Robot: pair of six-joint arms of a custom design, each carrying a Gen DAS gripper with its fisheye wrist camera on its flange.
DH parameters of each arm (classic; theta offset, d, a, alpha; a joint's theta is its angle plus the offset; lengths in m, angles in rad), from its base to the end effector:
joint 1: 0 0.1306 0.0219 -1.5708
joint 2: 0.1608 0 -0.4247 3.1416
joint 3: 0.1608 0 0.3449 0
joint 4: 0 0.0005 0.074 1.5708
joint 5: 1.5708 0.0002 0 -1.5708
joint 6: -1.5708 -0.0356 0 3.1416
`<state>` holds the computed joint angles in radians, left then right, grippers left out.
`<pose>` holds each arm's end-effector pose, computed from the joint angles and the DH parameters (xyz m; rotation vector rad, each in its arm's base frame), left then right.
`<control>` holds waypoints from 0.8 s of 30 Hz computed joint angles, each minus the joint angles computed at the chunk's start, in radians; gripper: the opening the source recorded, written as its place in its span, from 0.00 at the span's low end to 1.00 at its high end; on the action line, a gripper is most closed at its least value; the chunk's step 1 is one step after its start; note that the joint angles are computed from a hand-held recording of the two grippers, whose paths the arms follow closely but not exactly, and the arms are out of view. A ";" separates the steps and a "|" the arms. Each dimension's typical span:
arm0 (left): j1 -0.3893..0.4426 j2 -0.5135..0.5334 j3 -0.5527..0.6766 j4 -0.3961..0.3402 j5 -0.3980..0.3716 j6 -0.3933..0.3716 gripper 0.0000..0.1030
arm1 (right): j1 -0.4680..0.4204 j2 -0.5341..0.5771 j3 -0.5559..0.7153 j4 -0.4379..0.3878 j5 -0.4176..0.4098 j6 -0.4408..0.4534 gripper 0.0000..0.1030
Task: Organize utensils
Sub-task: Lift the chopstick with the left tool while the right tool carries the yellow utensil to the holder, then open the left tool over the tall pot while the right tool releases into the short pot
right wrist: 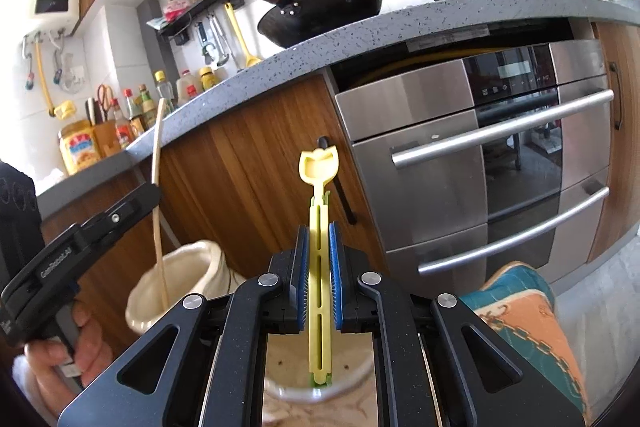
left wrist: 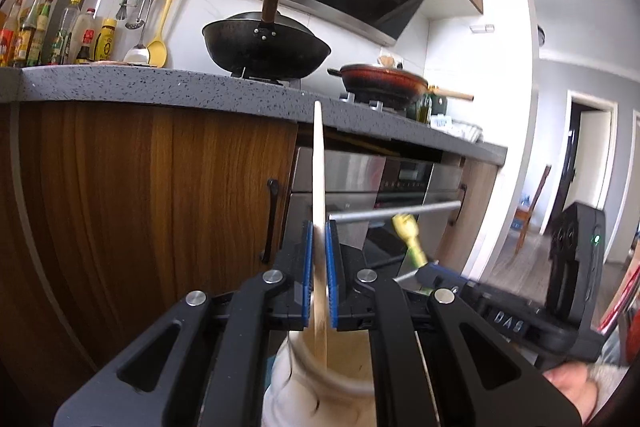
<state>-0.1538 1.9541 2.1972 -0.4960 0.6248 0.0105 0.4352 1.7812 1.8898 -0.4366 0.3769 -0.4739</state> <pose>0.6648 -0.1246 0.5511 0.5692 1.7365 -0.6833 0.5681 0.2491 0.5291 0.2909 1.8611 0.2669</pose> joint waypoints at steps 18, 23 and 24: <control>0.013 -0.097 -0.141 -0.058 -0.035 -0.131 0.16 | 0.040 -0.063 -0.076 -0.066 0.041 -0.007 0.11; 0.018 -0.106 -0.157 -0.041 -0.033 -0.119 0.27 | 0.037 -0.063 -0.078 -0.066 0.047 -0.010 0.16; 0.021 -0.107 -0.158 -0.040 -0.032 -0.116 0.28 | 0.037 -0.064 -0.080 -0.064 0.048 -0.010 0.16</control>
<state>-0.1332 1.8473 2.0395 -0.5364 0.5933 -0.1059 0.4719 1.7172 1.8102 -0.5007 0.4247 -0.4840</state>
